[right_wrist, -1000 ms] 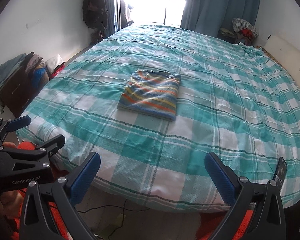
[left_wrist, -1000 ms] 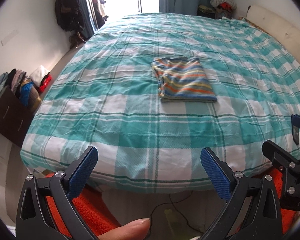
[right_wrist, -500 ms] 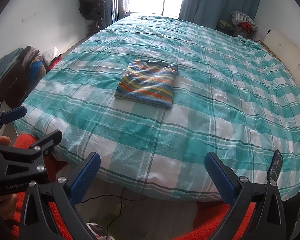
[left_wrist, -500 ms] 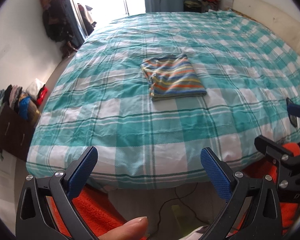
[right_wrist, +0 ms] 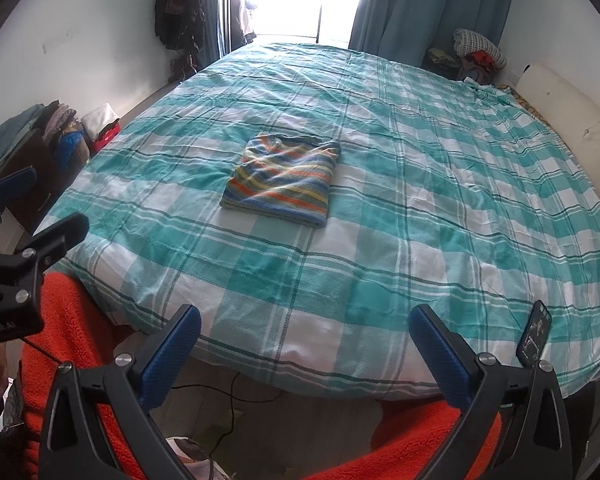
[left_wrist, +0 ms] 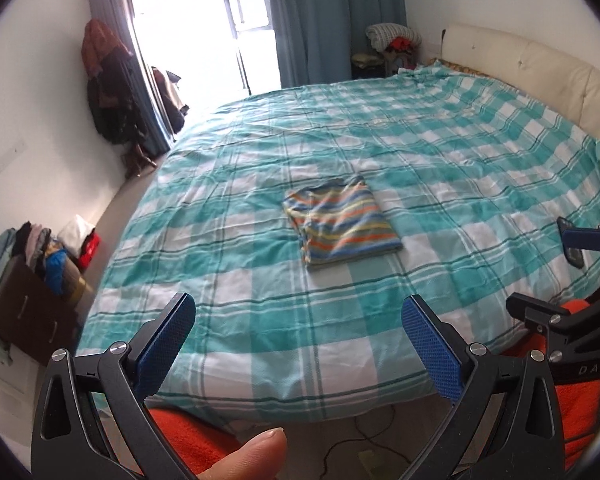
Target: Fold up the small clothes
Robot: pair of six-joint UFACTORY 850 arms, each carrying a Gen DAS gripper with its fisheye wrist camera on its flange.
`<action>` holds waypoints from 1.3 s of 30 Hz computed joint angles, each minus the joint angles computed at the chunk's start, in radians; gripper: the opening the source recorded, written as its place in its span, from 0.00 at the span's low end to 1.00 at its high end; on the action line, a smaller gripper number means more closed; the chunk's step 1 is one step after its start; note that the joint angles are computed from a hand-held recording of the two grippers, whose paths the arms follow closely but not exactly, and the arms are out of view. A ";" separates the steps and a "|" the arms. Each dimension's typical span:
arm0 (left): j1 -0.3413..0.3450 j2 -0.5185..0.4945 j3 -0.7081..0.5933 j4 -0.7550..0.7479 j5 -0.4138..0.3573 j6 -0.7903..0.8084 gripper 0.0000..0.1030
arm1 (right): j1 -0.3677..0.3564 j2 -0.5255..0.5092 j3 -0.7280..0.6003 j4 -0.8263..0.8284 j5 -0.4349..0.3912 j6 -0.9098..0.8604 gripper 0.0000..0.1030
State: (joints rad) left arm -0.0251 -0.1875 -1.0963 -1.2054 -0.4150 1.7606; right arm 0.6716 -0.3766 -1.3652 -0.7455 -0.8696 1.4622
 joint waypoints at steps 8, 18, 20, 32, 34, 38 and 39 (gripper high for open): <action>-0.011 -0.001 0.000 0.264 0.007 -0.310 1.00 | 0.010 -0.006 -0.017 -0.006 0.004 -0.006 1.00; -0.050 -0.018 -0.030 0.609 -0.005 -0.688 1.00 | 0.016 -0.008 -0.025 0.000 0.019 -0.007 1.00; -0.055 -0.017 -0.027 0.655 -0.007 -0.736 1.00 | 0.013 -0.004 -0.021 0.012 0.034 -0.007 1.00; -0.036 -0.026 -0.051 0.641 -0.024 -0.769 0.99 | 0.007 0.011 -0.019 0.025 0.047 -0.002 1.00; -0.032 -0.026 -0.054 0.627 -0.026 -0.760 0.99 | 0.008 0.008 -0.025 0.023 0.040 -0.003 1.00; -0.031 -0.028 -0.055 0.628 -0.017 -0.769 0.99 | 0.010 0.004 -0.039 0.010 0.022 0.004 1.00; -0.030 -0.029 -0.057 0.622 -0.016 -0.767 0.99 | 0.011 0.003 -0.042 0.004 0.014 0.010 1.00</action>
